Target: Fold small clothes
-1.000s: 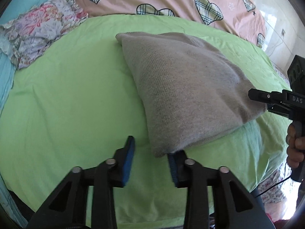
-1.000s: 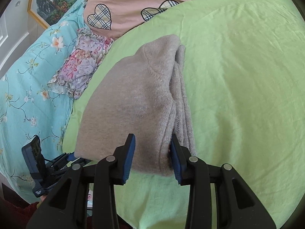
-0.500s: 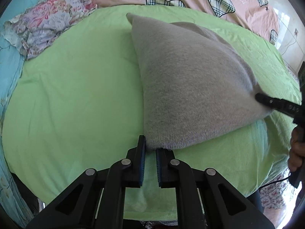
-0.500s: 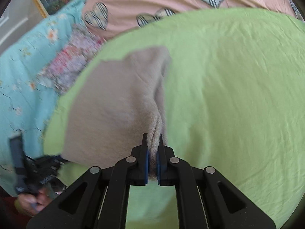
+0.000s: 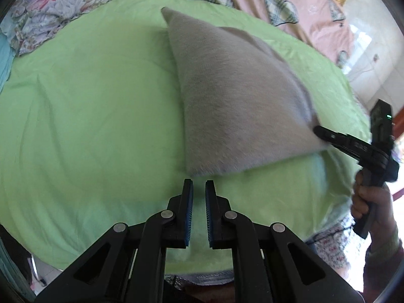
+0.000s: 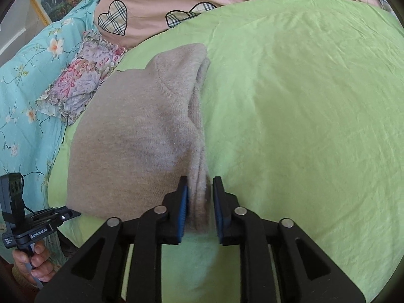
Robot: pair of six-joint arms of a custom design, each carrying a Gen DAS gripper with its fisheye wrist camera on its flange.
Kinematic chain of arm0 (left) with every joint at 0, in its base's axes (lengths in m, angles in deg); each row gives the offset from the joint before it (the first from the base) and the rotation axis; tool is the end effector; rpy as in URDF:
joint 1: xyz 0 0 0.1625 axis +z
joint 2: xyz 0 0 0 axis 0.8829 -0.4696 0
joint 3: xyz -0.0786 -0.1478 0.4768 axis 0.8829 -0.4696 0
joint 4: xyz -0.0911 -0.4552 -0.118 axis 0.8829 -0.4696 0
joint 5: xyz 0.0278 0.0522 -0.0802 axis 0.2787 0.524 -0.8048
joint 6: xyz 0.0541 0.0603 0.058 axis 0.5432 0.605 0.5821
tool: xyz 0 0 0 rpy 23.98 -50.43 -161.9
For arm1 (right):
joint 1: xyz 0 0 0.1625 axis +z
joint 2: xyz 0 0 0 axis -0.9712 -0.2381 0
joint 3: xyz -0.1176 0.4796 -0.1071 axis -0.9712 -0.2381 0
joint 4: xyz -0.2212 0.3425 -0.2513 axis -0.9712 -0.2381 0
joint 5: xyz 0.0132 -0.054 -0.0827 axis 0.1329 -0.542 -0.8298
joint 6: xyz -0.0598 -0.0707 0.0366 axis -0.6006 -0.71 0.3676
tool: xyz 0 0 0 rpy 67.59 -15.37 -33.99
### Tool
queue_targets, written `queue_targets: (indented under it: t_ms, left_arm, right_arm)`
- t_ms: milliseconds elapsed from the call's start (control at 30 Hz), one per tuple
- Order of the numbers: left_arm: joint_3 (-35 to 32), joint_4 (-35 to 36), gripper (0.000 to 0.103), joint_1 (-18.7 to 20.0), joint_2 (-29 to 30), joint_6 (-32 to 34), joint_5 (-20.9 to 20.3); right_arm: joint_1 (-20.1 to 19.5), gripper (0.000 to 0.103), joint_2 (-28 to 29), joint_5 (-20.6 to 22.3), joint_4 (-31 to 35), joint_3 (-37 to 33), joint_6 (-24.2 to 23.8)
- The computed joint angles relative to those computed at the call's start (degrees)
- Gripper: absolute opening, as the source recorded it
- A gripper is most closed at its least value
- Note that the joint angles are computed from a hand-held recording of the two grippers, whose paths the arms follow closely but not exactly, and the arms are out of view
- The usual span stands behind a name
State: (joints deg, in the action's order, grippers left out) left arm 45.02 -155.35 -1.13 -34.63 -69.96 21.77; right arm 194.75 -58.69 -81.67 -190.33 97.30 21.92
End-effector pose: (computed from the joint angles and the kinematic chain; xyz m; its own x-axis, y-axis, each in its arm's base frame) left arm -0.0328 -0.4442 0.4062 -0.8651 0.1578 -0.4762 0.3628 0.8524 -0.3766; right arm 0.3655 -0.5065 0.0644 -0.9264 -0.0182 0.3762 -0.2405 0.7973 -0.5536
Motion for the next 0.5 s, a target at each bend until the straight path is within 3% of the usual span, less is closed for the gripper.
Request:
queue_targets:
  t_ms: [200,400,500]
  left_arm:
    - [-0.44,-2.85,0.008,-2.24,-2.75,6.26,-5.63]
    - [-3.38,-11.87,0.014,-2.32,4.72,9.93,-5.34]
    - [-5.62,-14.96,0.015,-1.36,8.25,12.04,-4.98]
  right_arm:
    - [2.98,0.021,-1.45,-2.87,-3.17,-0.74,-1.22]
    - [3.33,0.023,2.91,1.93,-0.7,-8.32,-7.98]
    - [2.44,0.023,4.91,2.7,2.82,-11.76,-7.64]
